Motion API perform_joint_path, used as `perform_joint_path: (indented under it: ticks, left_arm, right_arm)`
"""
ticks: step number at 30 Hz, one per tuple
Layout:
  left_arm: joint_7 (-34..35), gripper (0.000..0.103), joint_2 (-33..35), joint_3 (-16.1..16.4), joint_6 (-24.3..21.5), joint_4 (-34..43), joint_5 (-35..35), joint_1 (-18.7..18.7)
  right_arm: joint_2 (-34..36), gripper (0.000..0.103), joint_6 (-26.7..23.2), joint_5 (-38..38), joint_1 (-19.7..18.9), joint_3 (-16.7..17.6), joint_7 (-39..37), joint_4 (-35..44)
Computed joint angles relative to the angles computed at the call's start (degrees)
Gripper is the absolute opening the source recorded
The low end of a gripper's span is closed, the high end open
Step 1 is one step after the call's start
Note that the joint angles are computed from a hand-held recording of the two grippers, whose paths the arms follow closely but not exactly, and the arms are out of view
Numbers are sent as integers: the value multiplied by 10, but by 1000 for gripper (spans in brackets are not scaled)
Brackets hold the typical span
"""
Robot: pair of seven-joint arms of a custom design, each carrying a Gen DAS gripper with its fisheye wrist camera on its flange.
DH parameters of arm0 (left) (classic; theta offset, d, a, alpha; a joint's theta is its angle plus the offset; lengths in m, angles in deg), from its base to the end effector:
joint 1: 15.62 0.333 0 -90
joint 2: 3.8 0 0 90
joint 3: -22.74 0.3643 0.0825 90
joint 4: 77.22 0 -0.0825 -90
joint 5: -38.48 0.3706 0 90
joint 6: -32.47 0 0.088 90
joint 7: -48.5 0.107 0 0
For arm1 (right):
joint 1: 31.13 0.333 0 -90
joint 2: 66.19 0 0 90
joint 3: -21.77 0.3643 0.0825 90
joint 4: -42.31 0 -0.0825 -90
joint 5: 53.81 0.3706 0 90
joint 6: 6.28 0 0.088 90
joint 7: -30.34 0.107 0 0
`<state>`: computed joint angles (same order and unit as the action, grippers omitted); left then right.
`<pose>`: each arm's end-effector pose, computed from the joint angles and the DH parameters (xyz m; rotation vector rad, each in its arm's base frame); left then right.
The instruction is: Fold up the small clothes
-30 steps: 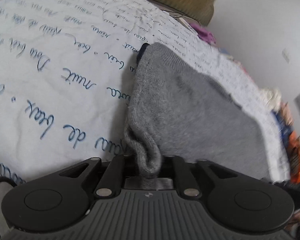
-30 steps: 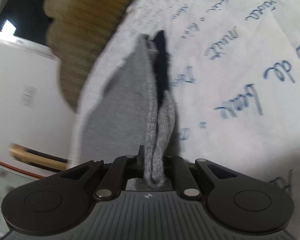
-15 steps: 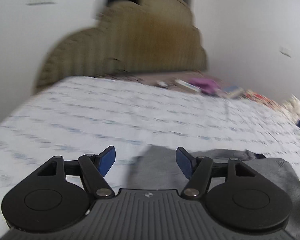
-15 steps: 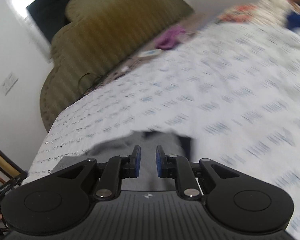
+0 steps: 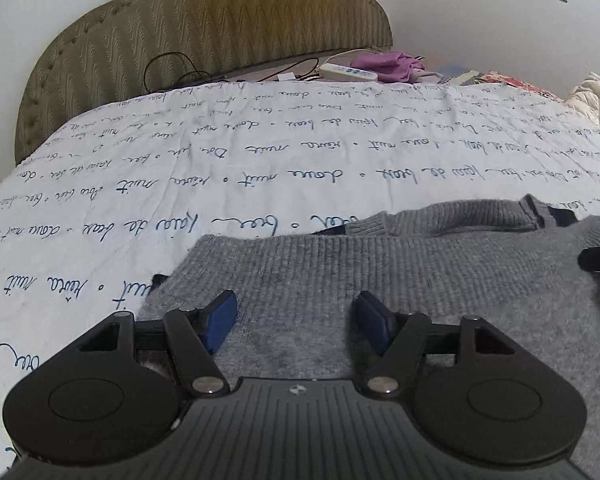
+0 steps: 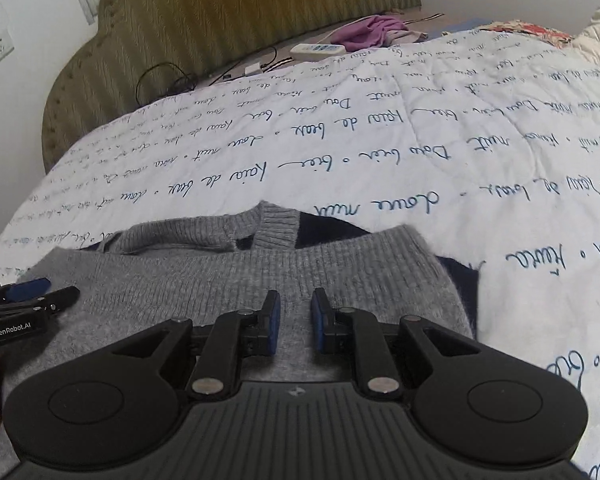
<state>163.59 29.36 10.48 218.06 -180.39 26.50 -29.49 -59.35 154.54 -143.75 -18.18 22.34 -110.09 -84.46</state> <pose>0.6679 -0.2712 0.3820 -1.1745 2.1959 -0.9655 0.5184 0.1739 0.3994 -1.1137 2.1133 -0.7030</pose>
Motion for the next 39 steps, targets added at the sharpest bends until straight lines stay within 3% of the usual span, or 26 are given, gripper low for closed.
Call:
perform_joint_path:
  ticks: [2,4,5,9,12,14,17,21,24,33,39]
  left_arm:
    - [-1,69,-2,3,-2,0,0,-1]
    - [-12,68,-14,37,2,-8,-3,-29]
    - [-10,67,-27,36,16,-27,-1,-26]
    - [4,68,-87,-37,76,-124,17,51]
    - [-13,68,-118,-30,80,-172,3,49]
    - [-14,68,-132,0,102,-201,-12,21]
    - [-23,68,-142,-11,119,-226,-6,31]
    - [-18,69,-140,2,132,-235,-5,20]
    - [-10,70,-141,8,145,-244,-7,12]
    - [-59,69,-170,-46,136,-283,54,80]
    - [-108,69,-190,-72,135,-310,109,122]
  right_arm:
    - [-3,16,-4,2,2,2,-9,-3]
    - [-15,16,-33,43,10,9,-52,-10]
    - [-27,17,-52,57,18,14,-67,-17]
    - [-82,22,-109,40,46,42,-60,-61]
    - [-103,25,-134,51,61,61,-47,-90]
    - [-107,26,-132,68,65,65,-35,-104]
    - [-106,25,-134,76,70,70,-7,-121]
    - [-112,25,-127,41,72,71,70,-139]
    - [-115,25,-133,54,76,73,69,-142]
    - [-127,26,-153,113,93,88,31,-145]
    - [-130,44,-167,137,103,97,2,-138]
